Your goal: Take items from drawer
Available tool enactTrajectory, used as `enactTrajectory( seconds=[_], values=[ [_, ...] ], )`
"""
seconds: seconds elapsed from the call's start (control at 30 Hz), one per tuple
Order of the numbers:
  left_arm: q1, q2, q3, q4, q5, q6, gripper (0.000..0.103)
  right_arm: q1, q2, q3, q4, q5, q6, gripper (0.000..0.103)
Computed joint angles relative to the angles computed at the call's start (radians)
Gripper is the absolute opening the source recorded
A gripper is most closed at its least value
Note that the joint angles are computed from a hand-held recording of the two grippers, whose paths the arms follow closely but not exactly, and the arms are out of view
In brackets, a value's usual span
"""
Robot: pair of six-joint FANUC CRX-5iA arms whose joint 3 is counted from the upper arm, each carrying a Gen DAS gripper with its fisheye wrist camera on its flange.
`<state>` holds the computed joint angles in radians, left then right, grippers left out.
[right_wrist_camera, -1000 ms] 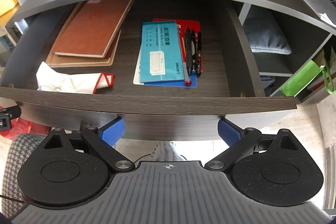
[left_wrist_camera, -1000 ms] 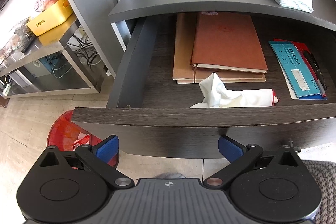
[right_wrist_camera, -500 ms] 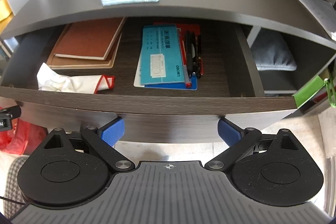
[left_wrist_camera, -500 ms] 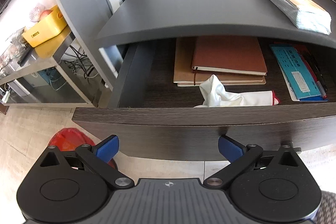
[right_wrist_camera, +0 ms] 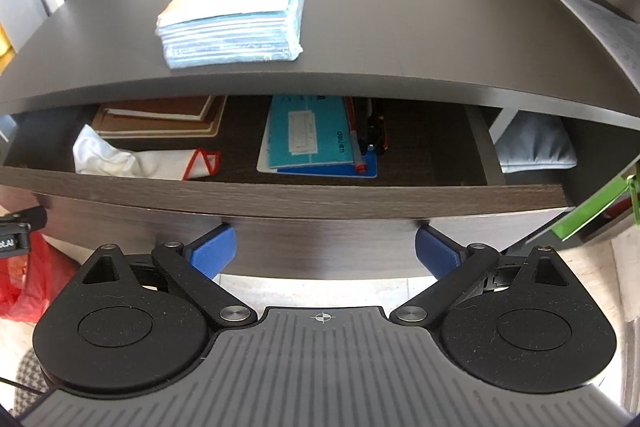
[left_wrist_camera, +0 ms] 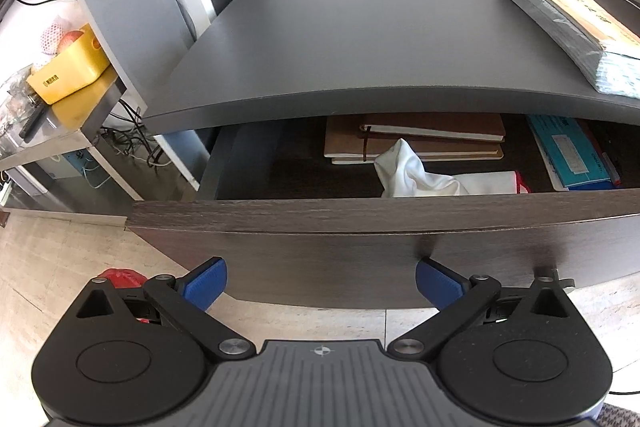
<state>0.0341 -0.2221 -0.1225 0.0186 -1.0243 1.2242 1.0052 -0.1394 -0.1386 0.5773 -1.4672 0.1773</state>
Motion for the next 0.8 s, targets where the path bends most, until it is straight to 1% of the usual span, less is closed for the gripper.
enactTrajectory(
  seconds=[0.13,0.47,0.8],
  values=[
    [-0.014,0.021,0.019,-0.011,0.001,0.022,0.102,-0.003,-0.01,-0.015,0.004,0.013,-0.005,0.099],
    [-0.034,0.081,0.066,-0.023,0.02,0.058,0.102,0.033,-0.015,-0.042,0.037,0.016,-0.052,0.1],
    [-0.068,0.132,0.117,-0.059,0.04,0.1,0.102,0.053,-0.027,-0.086,0.077,0.033,-0.093,0.1]
  ],
)
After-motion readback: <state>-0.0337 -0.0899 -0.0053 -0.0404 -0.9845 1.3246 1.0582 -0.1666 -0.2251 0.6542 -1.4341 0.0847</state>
